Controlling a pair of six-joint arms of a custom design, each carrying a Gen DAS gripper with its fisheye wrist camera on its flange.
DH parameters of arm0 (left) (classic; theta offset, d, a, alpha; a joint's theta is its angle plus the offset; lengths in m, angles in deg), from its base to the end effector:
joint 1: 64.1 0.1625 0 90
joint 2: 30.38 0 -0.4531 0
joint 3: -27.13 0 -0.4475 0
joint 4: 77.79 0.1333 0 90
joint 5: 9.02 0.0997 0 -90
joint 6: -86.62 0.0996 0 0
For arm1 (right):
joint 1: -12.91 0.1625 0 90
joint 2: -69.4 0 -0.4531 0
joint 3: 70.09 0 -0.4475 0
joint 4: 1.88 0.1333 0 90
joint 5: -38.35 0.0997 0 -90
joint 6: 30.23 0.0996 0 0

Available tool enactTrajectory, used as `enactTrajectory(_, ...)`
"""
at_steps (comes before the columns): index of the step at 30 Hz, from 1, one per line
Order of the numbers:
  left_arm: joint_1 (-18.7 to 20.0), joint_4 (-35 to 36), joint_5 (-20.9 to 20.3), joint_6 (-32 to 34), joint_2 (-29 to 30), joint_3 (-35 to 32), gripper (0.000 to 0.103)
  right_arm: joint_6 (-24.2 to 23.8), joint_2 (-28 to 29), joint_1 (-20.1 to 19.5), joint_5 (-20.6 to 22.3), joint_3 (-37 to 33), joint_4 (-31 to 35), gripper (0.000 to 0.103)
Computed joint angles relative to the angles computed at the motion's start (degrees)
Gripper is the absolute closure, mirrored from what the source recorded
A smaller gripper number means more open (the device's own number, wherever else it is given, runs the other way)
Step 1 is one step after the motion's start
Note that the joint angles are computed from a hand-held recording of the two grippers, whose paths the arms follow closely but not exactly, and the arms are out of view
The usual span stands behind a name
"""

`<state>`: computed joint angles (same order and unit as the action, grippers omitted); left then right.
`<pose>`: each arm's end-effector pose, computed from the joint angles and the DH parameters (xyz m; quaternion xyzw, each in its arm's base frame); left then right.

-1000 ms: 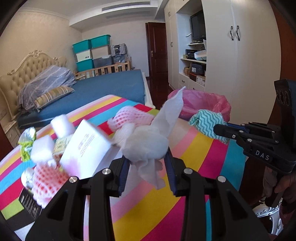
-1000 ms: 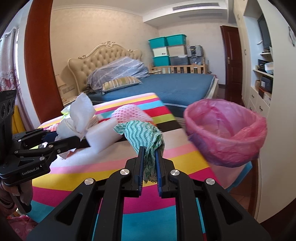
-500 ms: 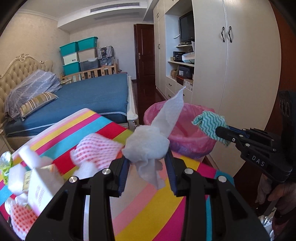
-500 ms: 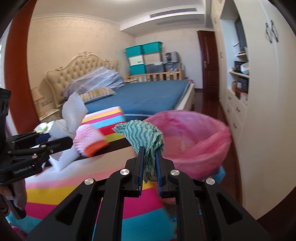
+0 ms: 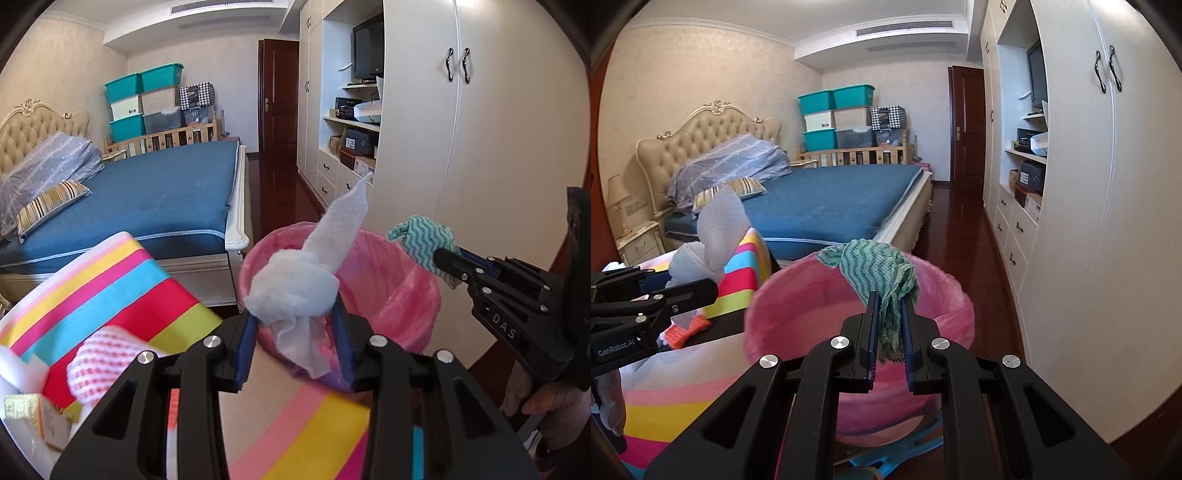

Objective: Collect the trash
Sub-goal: 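Carry the tissue wad and cloth over the wastebasket and release both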

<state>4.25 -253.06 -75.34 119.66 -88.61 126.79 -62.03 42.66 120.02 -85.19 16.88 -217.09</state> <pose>-0.1006 -0.7231 0.2549 0.3490 0.8417 -0.3447 0.2257 0.2938 -0.6883 0.0332 0.1933 -0.7993 0.4790 0.3071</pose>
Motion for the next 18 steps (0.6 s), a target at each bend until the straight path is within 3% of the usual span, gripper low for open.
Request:
enactTrajectory(7,0.5,2.4,-1.1,-1.9,4.0,-5.1,0.061,-2.4,1.1,-1.3,0.5,-3.8,1.8,0.090)
enactTrajectory(9,0.4,2.2,-1.1,-1.4,4.8,-5.9,0.040,-2.9,1.7,-1.7,0.4,-5.1,2.0,0.087)
enactTrajectory(10,0.3,1.1,-0.7,-1.1,5.2,-6.2,0.036,-3.0,1.8,-1.9,0.3,-5.6,2.1,0.087)
enactTrajectory(12,0.0,-1.9,1.2,-0.7,5.6,-5.8,0.025,-3.3,1.6,-2.3,0.9,-5.6,2.1,0.078)
enactTrajectory(14,-0.1,-3.5,1.8,-0.7,5.0,-4.9,0.020,-3.0,0.9,-2.5,1.8,-4.0,-0.1,0.044)
enactTrajectory(18,-0.2,-6.4,3.2,-0.1,3.0,-2.3,0.012,-3.1,-0.5,-2.5,3.3,-0.8,-3.3,0.040)
